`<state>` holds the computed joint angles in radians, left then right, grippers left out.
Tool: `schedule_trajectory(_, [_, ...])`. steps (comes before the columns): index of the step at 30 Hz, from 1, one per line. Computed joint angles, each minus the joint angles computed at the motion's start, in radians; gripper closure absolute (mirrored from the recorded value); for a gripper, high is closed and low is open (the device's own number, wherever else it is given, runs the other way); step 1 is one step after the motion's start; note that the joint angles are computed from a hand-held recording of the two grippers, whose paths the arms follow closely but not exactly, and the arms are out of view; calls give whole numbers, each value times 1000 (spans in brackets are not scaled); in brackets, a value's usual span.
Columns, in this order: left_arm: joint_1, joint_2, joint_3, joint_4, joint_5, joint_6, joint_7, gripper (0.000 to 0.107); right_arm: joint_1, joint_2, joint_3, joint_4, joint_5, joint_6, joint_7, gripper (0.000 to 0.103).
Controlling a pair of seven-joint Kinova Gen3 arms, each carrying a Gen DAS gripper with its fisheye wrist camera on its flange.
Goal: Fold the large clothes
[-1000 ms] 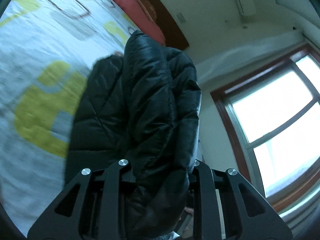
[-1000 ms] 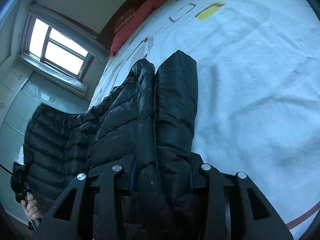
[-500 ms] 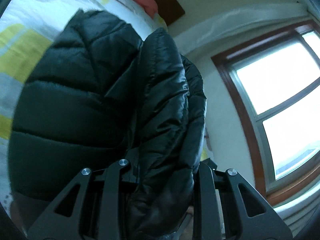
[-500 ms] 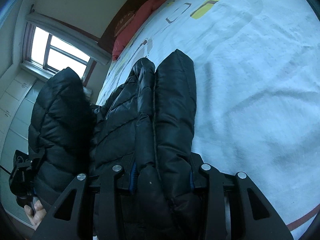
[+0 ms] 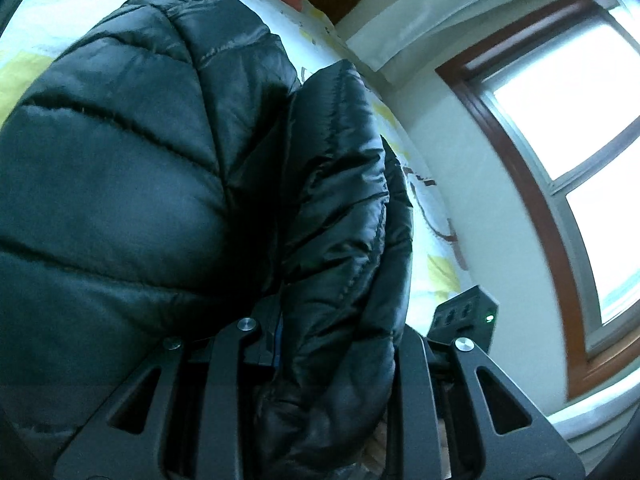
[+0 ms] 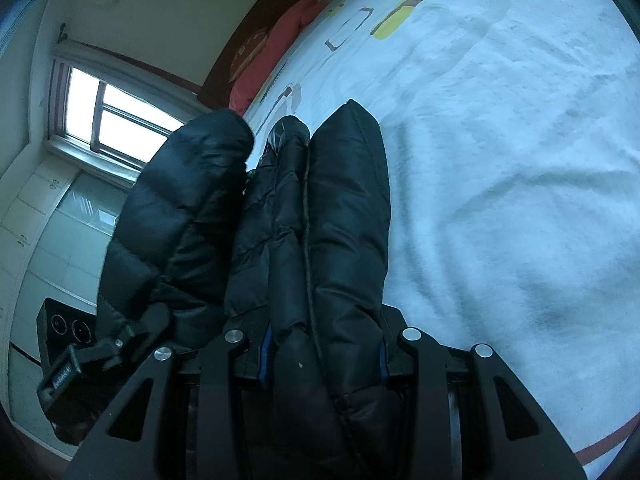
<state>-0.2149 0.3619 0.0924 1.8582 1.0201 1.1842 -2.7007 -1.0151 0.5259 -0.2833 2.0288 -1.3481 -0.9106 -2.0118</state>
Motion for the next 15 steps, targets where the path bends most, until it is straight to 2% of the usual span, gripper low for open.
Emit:
schedule_trajectory(9, [21,9,14,60,45,-86,-113,86,-22,2,-12,-3,-40,-28,10,66])
schedule_trajectory(15, [13,-9,6,58,36,-79,-126,86,-13,-1,-20,-30,-75,-30,51,65])
